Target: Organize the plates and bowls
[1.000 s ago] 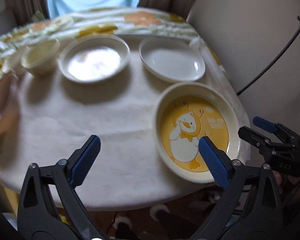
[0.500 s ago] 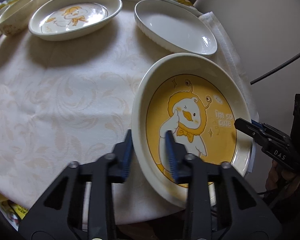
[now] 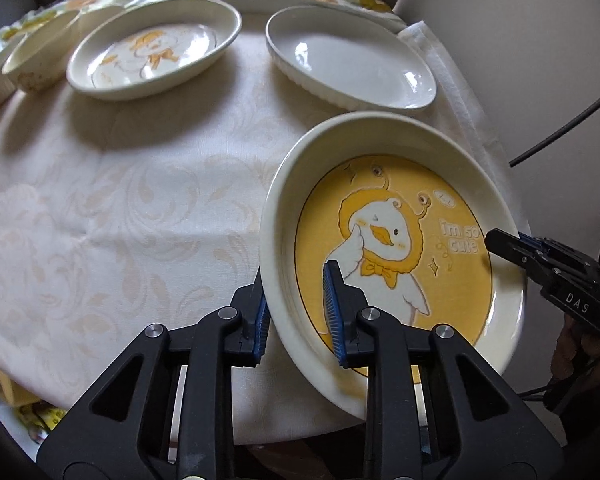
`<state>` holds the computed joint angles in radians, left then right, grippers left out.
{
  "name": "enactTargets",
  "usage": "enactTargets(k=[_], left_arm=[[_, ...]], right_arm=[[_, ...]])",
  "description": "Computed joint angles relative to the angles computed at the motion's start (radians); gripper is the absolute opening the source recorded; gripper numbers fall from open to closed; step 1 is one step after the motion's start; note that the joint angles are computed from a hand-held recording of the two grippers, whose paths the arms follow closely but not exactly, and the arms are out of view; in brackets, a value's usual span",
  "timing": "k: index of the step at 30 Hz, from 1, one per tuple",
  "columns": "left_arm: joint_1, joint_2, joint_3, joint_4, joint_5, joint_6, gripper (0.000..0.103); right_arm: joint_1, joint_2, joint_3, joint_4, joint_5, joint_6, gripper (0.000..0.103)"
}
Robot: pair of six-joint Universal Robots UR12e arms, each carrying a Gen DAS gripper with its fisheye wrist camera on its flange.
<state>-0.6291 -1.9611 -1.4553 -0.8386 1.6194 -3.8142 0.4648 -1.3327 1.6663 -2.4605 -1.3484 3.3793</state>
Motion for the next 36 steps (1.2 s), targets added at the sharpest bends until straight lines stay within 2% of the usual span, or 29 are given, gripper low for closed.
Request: enactTargets(k=[6,12,17,21,25,29,36], left_arm=[[0.001,0.02,-0.015,0.02,0.003,-0.006,0.021],[0.014,0.1,-0.091,0.069,0.021,-0.037,0.021],[0.038,0.18,-0.158,0.075,0.055,-0.018,0.022],[0.082,0.254,-0.228,0.067,0.059,0.007,0.021],[0.144,0.323,-0.303,0.056,0.042,0.049,0.021],[0.201,0.367,-0.371,0.059,0.017,0.097,0.022],[0.295,0.389,-0.445,0.071,-0.041,0.182,0.021]], right_arm=[[0.007,-0.005,-0.011,-0.011,-0.01,-0.011,0.017],[0.039,0.005,-0.055,-0.012,-0.034,-0.032,0.017],[0.087,0.038,-0.123,-0.031,-0.047,-0.034,0.017],[0.13,0.085,-0.196,-0.014,-0.05,-0.022,0.017],[0.173,0.143,-0.268,0.009,-0.049,0.003,0.017],[0.211,0.211,-0.341,0.038,-0.046,0.044,0.017],[0.261,0.304,-0.431,0.067,-0.06,0.107,0.017]])
